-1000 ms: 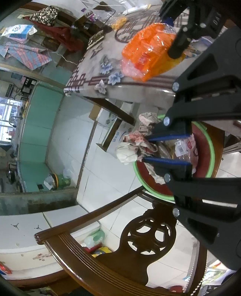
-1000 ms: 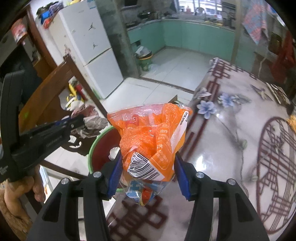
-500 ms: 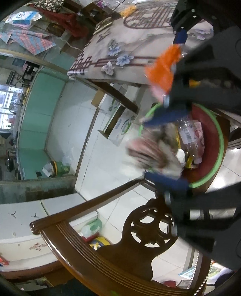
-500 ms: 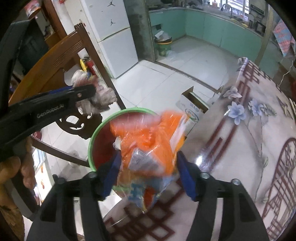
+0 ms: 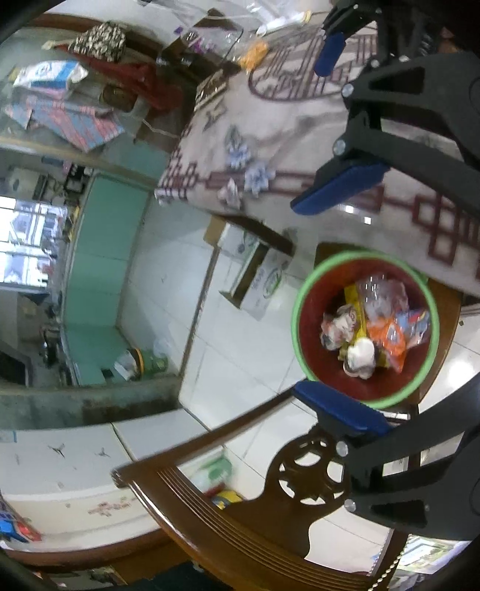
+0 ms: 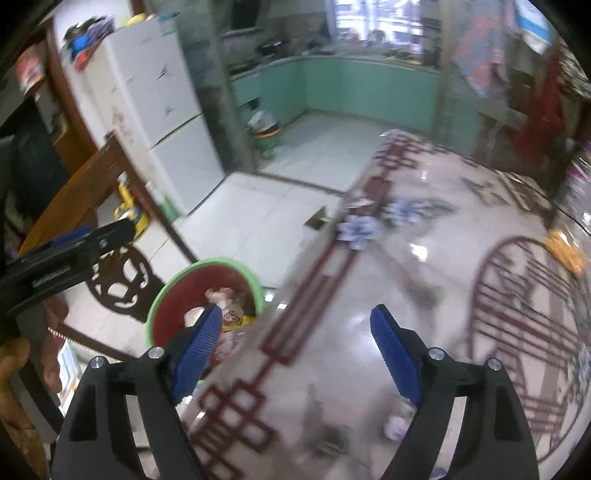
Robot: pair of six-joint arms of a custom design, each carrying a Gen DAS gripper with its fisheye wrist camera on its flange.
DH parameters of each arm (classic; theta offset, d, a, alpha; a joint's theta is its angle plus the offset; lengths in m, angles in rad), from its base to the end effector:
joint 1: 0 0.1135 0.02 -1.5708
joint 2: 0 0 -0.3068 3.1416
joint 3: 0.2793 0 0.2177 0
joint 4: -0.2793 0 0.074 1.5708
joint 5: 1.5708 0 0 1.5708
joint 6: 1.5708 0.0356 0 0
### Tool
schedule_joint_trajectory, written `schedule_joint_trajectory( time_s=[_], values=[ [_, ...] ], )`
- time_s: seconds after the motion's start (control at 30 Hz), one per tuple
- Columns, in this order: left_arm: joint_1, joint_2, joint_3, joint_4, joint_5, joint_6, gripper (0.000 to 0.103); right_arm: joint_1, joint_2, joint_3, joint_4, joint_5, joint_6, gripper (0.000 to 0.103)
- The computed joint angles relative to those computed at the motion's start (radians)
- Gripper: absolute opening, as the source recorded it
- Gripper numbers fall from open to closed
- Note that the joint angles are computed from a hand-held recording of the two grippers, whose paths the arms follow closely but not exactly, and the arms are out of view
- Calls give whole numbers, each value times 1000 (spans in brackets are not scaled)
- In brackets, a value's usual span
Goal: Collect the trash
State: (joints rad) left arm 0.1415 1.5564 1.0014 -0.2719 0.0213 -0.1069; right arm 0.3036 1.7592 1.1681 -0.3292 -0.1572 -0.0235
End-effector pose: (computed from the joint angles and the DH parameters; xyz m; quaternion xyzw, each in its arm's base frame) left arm 0.2964 0.0415 0.2804 -0.1116 0.9249 -0.0036 0.3635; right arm 0.3331 0.1102 0.2612 -0.1786 0.9280 0.1181 0.3051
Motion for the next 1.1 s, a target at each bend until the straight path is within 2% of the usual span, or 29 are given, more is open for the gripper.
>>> schedule_joint_trajectory(
  time_s=[0.17, 0.23, 0.43, 0.5, 0.57, 0.6, 0.67, 0.73, 0.9, 1.1],
  values=[
    [-181, -76, -17, -9, -101, -78, 98, -160, -137, -107, 29, -67, -45, 82],
    [-276, -97, -12, -20, -165, -133, 98, -240, -198, -153, 47, -115, -81, 97],
    [-545, -128, 12, -5, -341, -339, 98, -528, -349, -242, 114, -326, -215, 96],
    [-663, -129, 6, 51, -462, -404, 98, -651, -406, -293, 215, -398, -215, 96],
    [-757, -105, 39, 46, -587, -431, 98, -724, -435, -342, 328, -395, -189, 96],
    [-823, -70, 86, 5, -677, -460, 98, -756, -444, -369, 382, -390, -187, 96],
    [-896, -23, 154, -70, -773, -511, 98, -825, -439, -369, 400, -409, -236, 96],
    [-940, -2, 186, -99, -794, -546, 98, -879, -421, -339, 352, -458, -285, 96],
    [-974, -4, 185, -73, -695, -578, 98, -942, -385, -294, 297, -516, -342, 96],
    [-1013, 36, 247, -156, -747, -634, 98, -986, -353, -262, 241, -559, -387, 96]
  ],
)
